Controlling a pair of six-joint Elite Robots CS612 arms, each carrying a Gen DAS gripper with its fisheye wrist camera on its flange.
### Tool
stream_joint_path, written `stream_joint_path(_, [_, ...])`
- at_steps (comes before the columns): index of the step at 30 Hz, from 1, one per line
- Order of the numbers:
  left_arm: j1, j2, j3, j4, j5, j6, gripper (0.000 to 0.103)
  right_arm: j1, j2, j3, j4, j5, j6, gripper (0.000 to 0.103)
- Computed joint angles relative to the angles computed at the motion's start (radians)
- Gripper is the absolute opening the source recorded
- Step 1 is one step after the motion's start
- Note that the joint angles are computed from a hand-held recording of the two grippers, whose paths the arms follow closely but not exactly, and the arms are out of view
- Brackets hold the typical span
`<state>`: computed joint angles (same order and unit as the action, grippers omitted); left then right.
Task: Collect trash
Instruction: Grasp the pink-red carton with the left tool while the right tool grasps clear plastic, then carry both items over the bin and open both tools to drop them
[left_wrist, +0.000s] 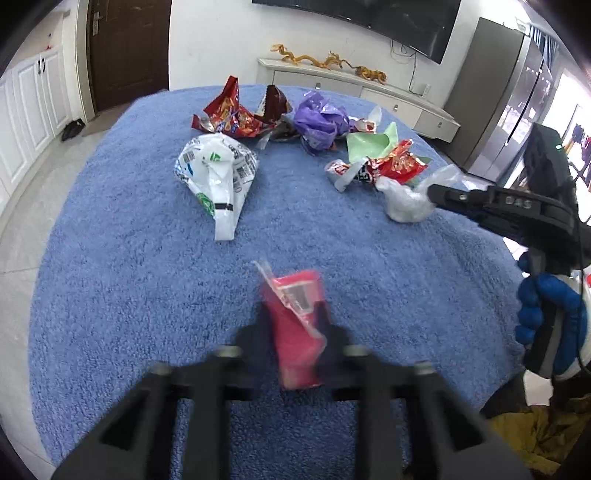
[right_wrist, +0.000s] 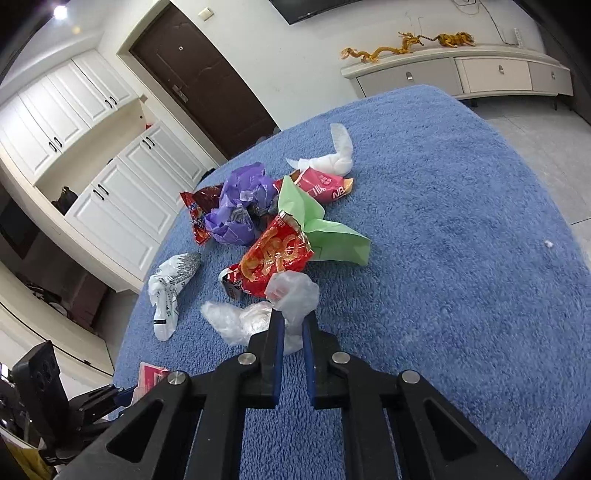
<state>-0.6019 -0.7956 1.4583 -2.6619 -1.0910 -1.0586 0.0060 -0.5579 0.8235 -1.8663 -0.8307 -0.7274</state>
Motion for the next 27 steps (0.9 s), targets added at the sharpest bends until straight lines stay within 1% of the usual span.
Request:
stream_joint_path(5, [-0.003, -0.001, -0.012, 0.053, 0.039, -0.020, 0.010, -0.018, -0.029, 0.043, -0.058, 0.025, -0.001, 0.009])
stream_joint_path(9, [-0.006, -0.001, -0.027, 0.101, 0.065, -0.031, 0.009, -0.036, -0.041, 0.060, -0.098, 0.037, 0.018, 0.009])
stream_joint_path(13, [-0.009, 0.005, -0.053, 0.133, 0.087, -0.017, 0.008, -0.057, -0.046, 0.070, -0.147, 0.049, 0.053, 0.009])
stream_joint_path(17, [-0.007, 0.018, -0.093, 0.137, 0.096, 0.014, 0.008, -0.081, -0.052, 0.084, -0.230, 0.055, 0.104, 0.009])
stream_joint_path(19, [-0.002, 0.029, -0.120, 0.105, 0.092, 0.053, 0.008, -0.097, -0.052, 0.090, -0.286, 0.058, 0.146, 0.009])
stream_joint_path(22, [0.003, 0.058, -0.185, 0.062, 0.090, 0.143, 0.008, -0.121, -0.045, 0.086, -0.357, 0.057, 0.219, 0.009])
stream_joint_path(23, [0.006, 0.072, -0.215, 0.049, 0.081, 0.177, 0.008, -0.126, -0.039, 0.079, -0.373, 0.053, 0.237, 0.009])
stream_joint_path(25, [0.011, 0.108, -0.289, 0.030, 0.056, 0.247, 0.008, -0.146, -0.027, 0.070, -0.436, 0.027, 0.306, 0.009])
stream_joint_path(27, [0.015, 0.153, -0.382, 0.034, 0.024, 0.320, 0.008, -0.160, -0.017, 0.062, -0.481, -0.003, 0.360, 0.009])
